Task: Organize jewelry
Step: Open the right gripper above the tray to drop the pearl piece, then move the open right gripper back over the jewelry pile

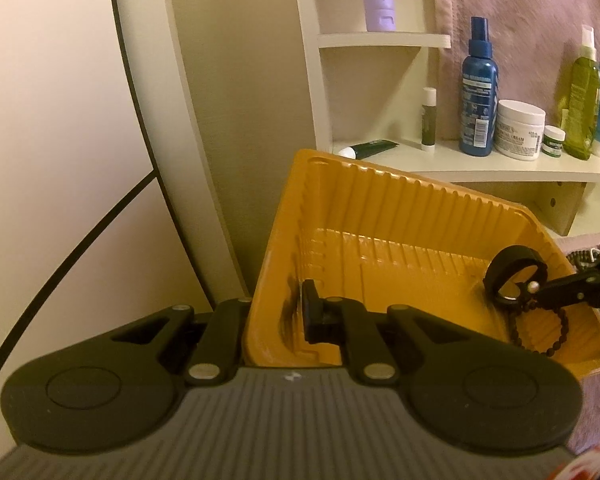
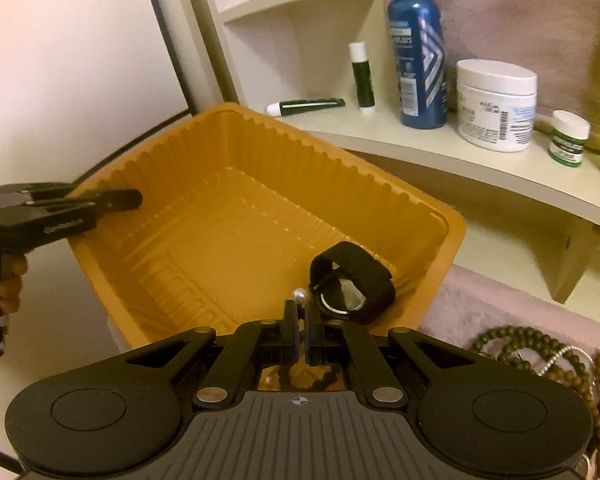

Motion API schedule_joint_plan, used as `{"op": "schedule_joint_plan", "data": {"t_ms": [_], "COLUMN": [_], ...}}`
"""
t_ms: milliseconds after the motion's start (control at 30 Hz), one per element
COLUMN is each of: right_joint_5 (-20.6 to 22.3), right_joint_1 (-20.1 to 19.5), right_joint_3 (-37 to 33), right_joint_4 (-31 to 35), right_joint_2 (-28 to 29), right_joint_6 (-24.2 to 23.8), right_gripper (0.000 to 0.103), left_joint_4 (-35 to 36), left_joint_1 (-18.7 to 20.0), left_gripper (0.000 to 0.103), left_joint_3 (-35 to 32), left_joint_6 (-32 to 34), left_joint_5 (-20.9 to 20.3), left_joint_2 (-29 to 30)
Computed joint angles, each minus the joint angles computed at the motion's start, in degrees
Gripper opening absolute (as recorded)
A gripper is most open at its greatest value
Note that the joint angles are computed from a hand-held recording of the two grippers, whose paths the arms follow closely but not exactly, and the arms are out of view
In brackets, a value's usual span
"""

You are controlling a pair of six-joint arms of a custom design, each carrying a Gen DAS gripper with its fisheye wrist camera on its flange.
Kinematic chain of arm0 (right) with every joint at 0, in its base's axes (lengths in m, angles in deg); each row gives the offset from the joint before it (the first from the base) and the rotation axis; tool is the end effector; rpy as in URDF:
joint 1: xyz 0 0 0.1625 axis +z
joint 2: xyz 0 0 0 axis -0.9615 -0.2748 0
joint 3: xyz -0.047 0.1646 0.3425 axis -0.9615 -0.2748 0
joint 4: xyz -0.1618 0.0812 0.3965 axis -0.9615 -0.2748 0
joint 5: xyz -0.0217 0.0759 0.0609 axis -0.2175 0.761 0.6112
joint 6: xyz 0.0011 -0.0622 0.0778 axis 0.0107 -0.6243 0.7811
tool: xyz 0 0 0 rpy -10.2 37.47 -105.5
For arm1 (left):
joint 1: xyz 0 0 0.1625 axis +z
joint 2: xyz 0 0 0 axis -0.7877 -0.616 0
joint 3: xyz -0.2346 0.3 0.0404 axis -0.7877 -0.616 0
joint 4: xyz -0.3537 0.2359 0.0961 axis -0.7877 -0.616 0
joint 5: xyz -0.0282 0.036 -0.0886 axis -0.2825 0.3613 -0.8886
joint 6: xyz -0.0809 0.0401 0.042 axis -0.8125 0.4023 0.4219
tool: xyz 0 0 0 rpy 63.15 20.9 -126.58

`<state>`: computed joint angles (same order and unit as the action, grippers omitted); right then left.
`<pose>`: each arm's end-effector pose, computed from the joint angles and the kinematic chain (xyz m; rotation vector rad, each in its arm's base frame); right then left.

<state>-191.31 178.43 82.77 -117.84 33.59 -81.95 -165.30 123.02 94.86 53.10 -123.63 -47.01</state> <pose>0.2862 -0.7207 0.0578 0.5415 -2.5756 0.9241 -0.0488 -0.7211 0.2672 0.8184 2.0919 -0.9985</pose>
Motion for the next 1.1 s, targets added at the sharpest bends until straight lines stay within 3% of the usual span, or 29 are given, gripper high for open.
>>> {"op": "schedule_joint_plan", "data": {"t_ms": [267, 433, 533, 867, 1100], "right_joint_5": [-0.8, -0.4, 0.3, -2.4, -5.6], "right_joint_1": [-0.2, -0.1, -0.1, 0.4, 0.3], "right_joint_3": [-2.2, 0.2, 2.8, 10.9, 15.5], "right_joint_4": [1.4, -1.4, -4.0, -11.7, -14.1], "right_joint_2": [1.3, 0.0, -1.4, -6.1, -9.2], "right_joint_6": [1.2, 2.0, 2.9, 3.4, 5.3], "right_gripper": [0.005, 0.025, 0.030, 0.035, 0.036], "left_joint_4": [0.6, -0.3, -0.8, -1.4, -1.4], "left_joint_1": [-0.1, -0.1, -0.1, 0.1, 2.4], "left_gripper": [0.010, 0.009, 0.008, 0.009, 0.010], "left_joint_3": [-0.2, 0.0, 0.1, 0.3, 0.5], "left_joint_6": [1.0, 1.3, 1.0, 0.0, -7.9], "left_joint_5": [-0.2, -0.3, -0.4, -0.9, -3.4], "left_joint_2": [-0.1, 0.0, 0.1, -0.1, 0.1]}}
